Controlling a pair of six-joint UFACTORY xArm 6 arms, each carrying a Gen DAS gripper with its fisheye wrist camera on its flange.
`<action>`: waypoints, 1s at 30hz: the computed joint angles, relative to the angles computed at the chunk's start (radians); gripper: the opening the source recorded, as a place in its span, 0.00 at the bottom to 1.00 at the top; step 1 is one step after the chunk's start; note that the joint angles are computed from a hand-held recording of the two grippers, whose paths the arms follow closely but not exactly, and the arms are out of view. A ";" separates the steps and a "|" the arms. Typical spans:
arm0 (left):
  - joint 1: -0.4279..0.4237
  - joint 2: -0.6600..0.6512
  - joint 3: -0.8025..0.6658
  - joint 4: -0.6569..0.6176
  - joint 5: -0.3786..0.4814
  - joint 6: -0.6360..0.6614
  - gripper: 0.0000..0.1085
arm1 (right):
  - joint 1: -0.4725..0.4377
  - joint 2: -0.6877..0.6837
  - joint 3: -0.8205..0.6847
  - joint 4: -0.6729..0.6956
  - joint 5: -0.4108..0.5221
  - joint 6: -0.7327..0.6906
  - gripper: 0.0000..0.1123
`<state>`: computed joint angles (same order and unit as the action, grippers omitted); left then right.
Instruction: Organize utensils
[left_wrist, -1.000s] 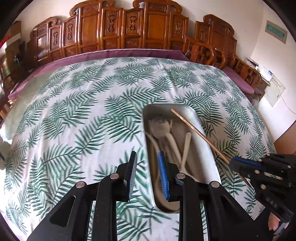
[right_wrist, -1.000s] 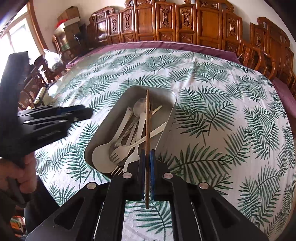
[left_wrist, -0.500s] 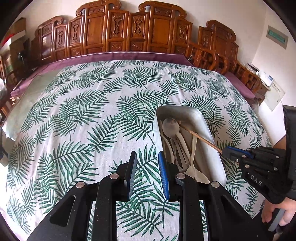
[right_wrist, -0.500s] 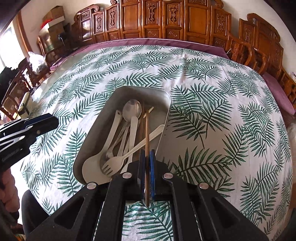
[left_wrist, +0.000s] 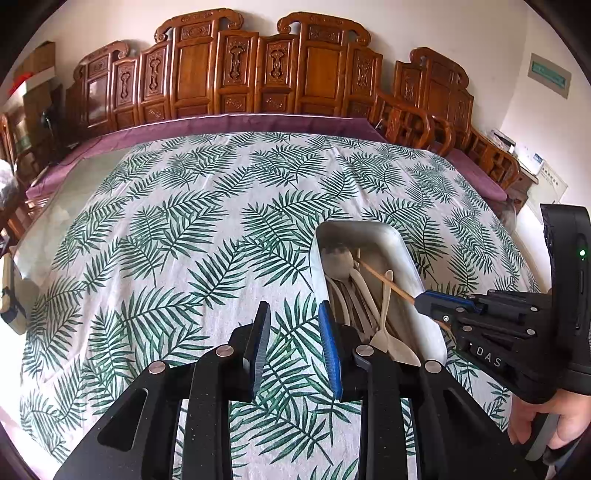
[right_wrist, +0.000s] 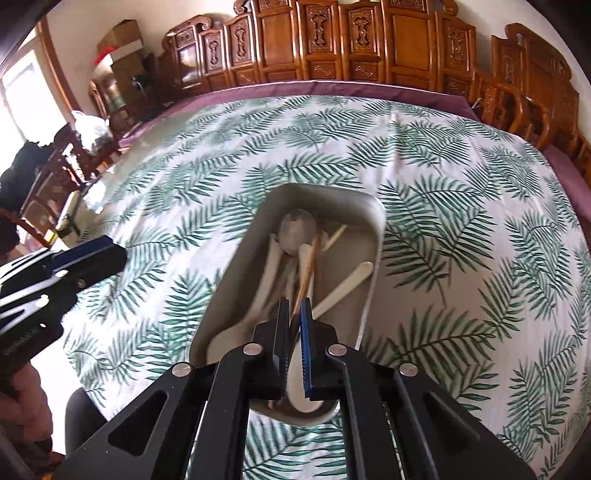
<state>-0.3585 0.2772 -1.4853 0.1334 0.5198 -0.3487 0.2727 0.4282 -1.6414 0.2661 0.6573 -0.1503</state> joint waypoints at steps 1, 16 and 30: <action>-0.001 -0.002 0.002 0.001 0.000 -0.001 0.23 | 0.002 -0.003 0.002 0.009 -0.003 -0.011 0.06; -0.042 -0.104 0.072 0.139 -0.007 -0.131 0.46 | -0.013 -0.222 0.247 0.117 -0.124 -0.138 0.06; -0.134 -0.265 0.243 0.393 -0.063 -0.416 0.88 | -0.055 -0.584 0.652 0.096 -0.297 -0.154 0.53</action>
